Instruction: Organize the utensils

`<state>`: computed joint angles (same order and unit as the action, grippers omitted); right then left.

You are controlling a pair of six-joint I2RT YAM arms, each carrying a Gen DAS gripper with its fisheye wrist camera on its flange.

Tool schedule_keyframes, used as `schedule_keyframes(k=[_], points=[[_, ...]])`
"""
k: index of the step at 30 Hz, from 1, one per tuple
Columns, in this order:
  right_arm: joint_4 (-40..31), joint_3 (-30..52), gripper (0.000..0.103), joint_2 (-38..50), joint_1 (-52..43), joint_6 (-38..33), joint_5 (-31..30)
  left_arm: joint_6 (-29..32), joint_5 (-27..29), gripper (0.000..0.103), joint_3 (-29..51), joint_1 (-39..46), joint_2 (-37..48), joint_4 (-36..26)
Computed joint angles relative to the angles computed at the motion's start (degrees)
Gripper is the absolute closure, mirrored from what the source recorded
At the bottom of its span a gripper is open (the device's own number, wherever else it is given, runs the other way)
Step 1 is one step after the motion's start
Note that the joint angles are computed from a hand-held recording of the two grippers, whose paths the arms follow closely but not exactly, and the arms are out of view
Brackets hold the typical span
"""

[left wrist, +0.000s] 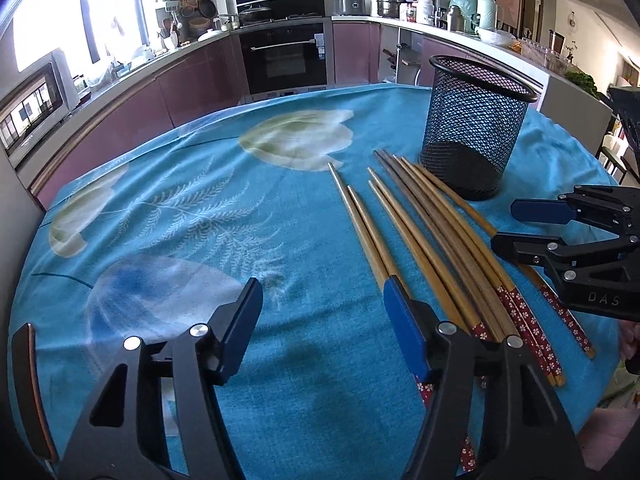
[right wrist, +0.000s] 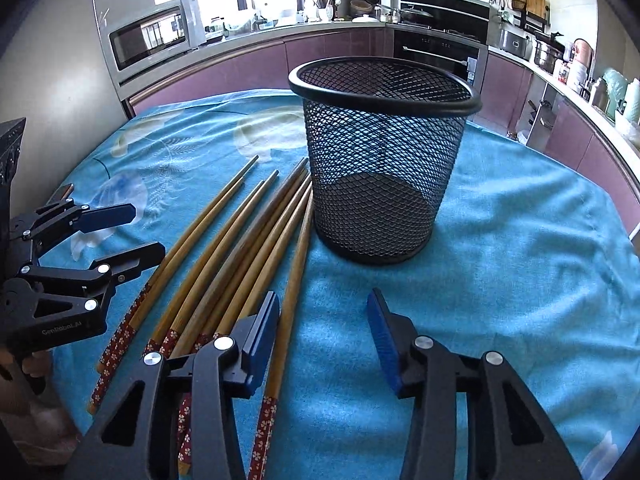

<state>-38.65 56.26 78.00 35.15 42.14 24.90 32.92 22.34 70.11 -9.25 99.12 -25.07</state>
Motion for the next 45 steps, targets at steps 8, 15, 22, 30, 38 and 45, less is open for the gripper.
schedule_keyframes(k=[8,15,22,30,38,45], points=[[1.0,0.2,0.059,0.7,-1.1,-1.9,-0.8,-0.4,-0.4,0.042,2.0,-1.8,0.5,-1.3],[0.9,0.1,0.059,0.4,-1.3,-2.9,-0.9,1.0,-1.0,0.046,2.7,-2.8,0.3,-2.3],[1.1,0.1,0.065,0.4,-1.9,-3.7,-1.4,1.2,-1.0,0.047,5.0,-2.7,2.5,-3.5],[1.1,-0.1,0.069,-0.1,-2.7,-5.2,-2.4,1.1,1.0,0.054,8.4,-1.9,4.5,-7.5],[2.1,-0.1,0.08,0.0,-3.0,-6.1,-3.6,1.6,-1.1,0.054,8.2,-3.9,4.8,-6.9],[3.2,-0.4,0.096,-0.5,-3.6,-7.0,-5.9,1.0,0.2,0.071,11.9,-3.1,7.4,-10.4]])
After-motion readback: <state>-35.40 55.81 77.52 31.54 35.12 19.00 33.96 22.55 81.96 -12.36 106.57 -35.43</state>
